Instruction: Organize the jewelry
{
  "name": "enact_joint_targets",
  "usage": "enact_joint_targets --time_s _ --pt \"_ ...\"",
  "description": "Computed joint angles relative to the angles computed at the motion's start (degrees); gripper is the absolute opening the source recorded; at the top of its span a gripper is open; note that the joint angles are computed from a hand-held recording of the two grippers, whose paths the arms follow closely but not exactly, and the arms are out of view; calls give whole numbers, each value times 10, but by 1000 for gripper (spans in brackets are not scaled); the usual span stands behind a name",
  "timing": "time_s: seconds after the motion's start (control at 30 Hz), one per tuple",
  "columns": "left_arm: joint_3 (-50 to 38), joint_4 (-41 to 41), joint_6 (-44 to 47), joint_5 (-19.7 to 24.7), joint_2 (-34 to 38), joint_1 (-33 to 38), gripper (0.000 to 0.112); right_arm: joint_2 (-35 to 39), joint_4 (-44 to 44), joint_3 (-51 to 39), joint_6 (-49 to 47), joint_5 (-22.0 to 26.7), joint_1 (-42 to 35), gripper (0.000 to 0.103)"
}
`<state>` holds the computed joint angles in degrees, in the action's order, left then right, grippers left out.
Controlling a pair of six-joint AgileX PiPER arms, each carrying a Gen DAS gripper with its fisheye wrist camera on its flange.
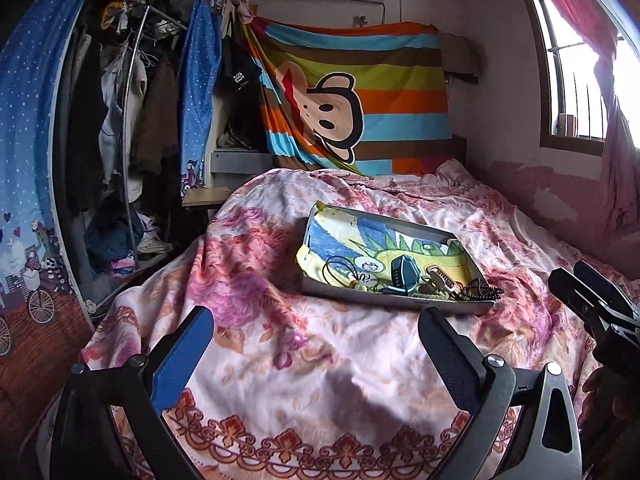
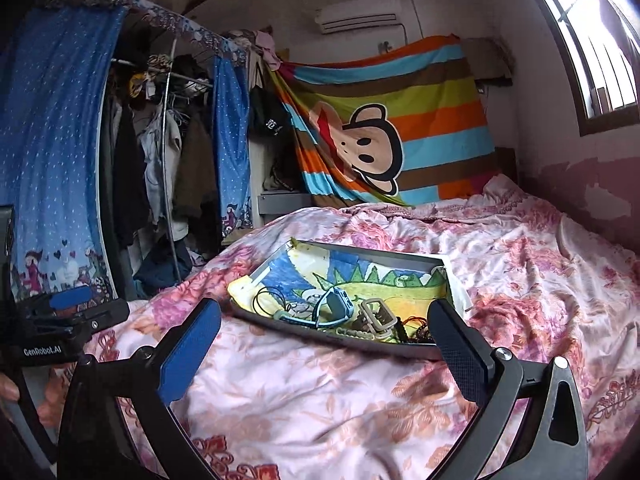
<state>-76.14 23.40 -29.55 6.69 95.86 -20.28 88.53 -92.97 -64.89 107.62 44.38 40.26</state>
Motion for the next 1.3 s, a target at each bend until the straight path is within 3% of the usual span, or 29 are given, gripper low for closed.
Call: enact_joint_targets --time_s 0.13,0.27,0.5,0.67,1.3 --pt "18 47 -43 -15 -7 -1 103 -4 -3 15 17 24 12 101" --pt "21 177 -157 -11 -4 -10 103 0 4 23 26 35 8 101" --pt "21 142 -106 -2 -1 -17 103 4 13 29 32 22 -7 101" --pt "23 189 -142 4 -1 -23 103 11 15 24 27 20 -8 101" --pt "26 178 -130 2 -2 -23 103 14 15 24 28 21 -7 101"
